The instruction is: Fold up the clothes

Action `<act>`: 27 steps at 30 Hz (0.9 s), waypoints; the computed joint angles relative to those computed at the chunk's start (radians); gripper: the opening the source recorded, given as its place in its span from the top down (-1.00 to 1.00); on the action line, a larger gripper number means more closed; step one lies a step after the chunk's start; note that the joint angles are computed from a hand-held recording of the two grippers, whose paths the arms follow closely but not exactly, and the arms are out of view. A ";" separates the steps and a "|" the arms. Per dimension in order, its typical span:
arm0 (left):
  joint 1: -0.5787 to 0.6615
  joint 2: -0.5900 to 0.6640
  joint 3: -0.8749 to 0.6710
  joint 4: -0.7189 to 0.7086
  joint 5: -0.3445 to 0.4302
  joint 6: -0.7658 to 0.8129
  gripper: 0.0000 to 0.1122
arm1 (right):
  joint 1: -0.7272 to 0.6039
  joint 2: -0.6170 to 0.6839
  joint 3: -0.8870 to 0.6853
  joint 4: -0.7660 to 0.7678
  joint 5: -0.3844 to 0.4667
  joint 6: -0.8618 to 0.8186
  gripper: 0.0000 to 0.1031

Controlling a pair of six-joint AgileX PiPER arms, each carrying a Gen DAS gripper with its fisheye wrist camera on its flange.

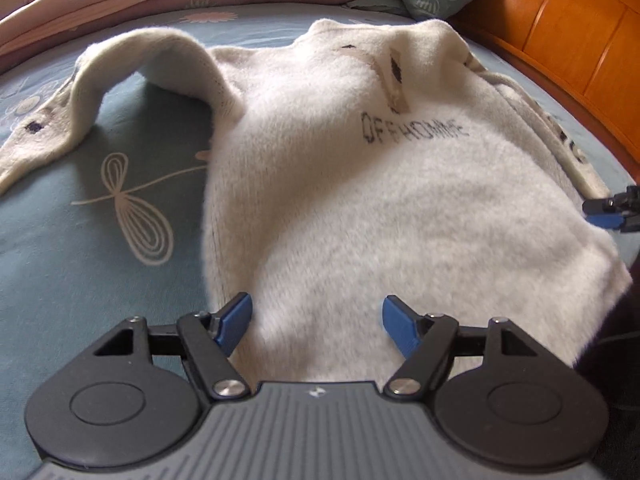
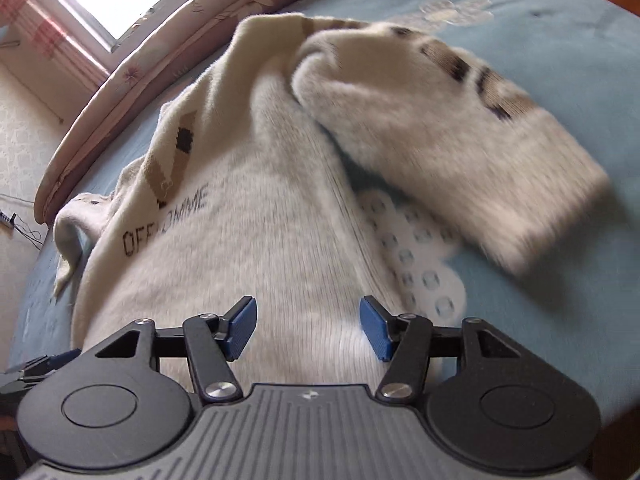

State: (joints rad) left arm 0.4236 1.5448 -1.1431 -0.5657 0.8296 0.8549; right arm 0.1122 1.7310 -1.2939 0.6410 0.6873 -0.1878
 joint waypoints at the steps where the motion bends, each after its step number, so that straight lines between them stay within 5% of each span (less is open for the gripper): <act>1: -0.016 -0.023 0.005 0.028 -0.001 -0.016 -0.29 | 0.011 -0.027 0.014 -0.041 -0.002 0.044 -0.31; 3: -0.041 -0.064 0.017 0.025 0.003 -0.001 -0.29 | 0.035 -0.070 0.018 -0.085 -0.013 0.074 -0.45; 8: -0.097 -0.082 0.042 -0.127 0.076 0.113 -0.41 | 0.086 -0.045 -0.011 0.102 0.023 -0.085 -0.59; 12: -0.124 -0.077 0.089 -0.053 0.070 0.034 -0.41 | 0.152 -0.023 -0.010 -0.002 0.047 0.005 -0.59; 19: -0.031 -0.111 0.105 0.073 -0.012 -0.067 -0.39 | 0.001 -0.106 0.134 0.099 0.018 -0.088 -0.58; 27: -0.104 -0.040 0.053 -0.216 0.069 0.107 -0.42 | 0.170 -0.018 0.001 0.194 -0.014 -0.269 -0.59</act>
